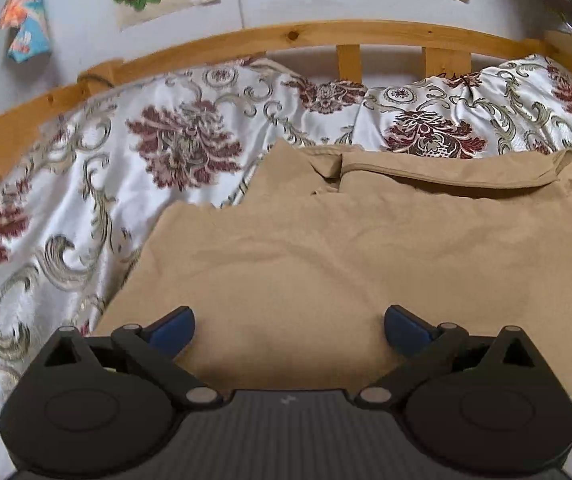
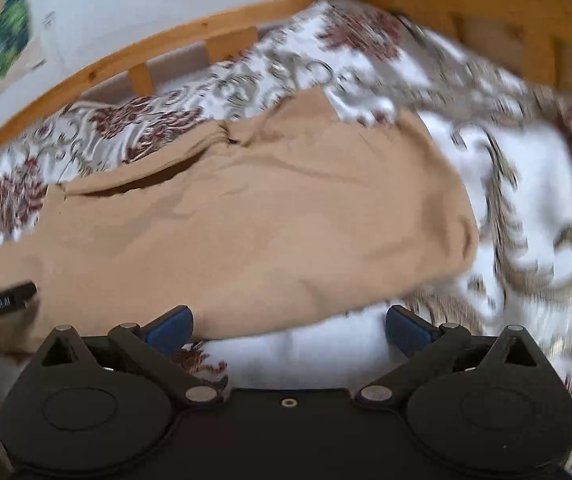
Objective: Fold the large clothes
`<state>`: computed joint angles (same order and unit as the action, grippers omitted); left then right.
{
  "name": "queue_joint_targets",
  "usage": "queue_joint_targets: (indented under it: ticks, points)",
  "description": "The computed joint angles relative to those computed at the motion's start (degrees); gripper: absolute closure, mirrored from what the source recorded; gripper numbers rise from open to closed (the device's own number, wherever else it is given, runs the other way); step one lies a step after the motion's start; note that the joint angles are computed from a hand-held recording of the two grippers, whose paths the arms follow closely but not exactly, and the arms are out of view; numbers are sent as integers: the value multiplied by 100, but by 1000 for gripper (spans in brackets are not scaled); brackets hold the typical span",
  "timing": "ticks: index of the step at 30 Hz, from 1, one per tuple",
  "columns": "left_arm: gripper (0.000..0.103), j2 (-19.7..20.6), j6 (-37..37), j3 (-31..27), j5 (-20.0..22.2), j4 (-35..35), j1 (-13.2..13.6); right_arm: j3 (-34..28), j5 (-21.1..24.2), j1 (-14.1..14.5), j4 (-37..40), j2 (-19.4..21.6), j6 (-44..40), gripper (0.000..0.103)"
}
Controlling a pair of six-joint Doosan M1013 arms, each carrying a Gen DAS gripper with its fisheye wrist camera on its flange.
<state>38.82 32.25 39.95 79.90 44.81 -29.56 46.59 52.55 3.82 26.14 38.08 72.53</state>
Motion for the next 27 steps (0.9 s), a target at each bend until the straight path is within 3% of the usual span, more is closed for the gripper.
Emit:
queue_joint_targets:
  ticks: [3,4,11,16,18,19,20,21,22,25,27]
  points:
    - [0,-38,-146,-124,262,-395,10,-64,47,-53,-7,47,475,1]
    - [0,-147,-283,5,179,-533,12,-75,18,-73,-9,63,565,1]
    - [0,-1211,-953,1728,-1823,-1702,213,-6,-530,-190,167,148,696,1]
    - [0,-1284,-1844,1934,-1771,-1494,388,53,-1035,-273,587,211,1022,7]
    - [0,-1297,-2147,1977,-1781,-1540,467,106,-1254,-306,664,205,1306,17]
    - [1,-1280,-2282,1956,-1695,-1577,505,98,-1343,-319,637,218,1500,29]
    - [6,-1270,-2408,1945,-1640,-1565,522,74,-1408,-335,551,238,1720,44]
    - [9,-1253,-2468,1923,-1579,-1523,532,43,-1454,-351,395,262,2015,52]
    - [18,-1194,-2468,1819,-1365,-1462,516,-1,-1458,-369,285,293,2230,68]
    - [61,-990,-2265,1467,-707,-1254,447,-19,-1419,-453,508,327,2403,78]
    - [82,-1015,-2329,1485,-791,-1216,441,-59,-1284,-461,438,308,2297,84]
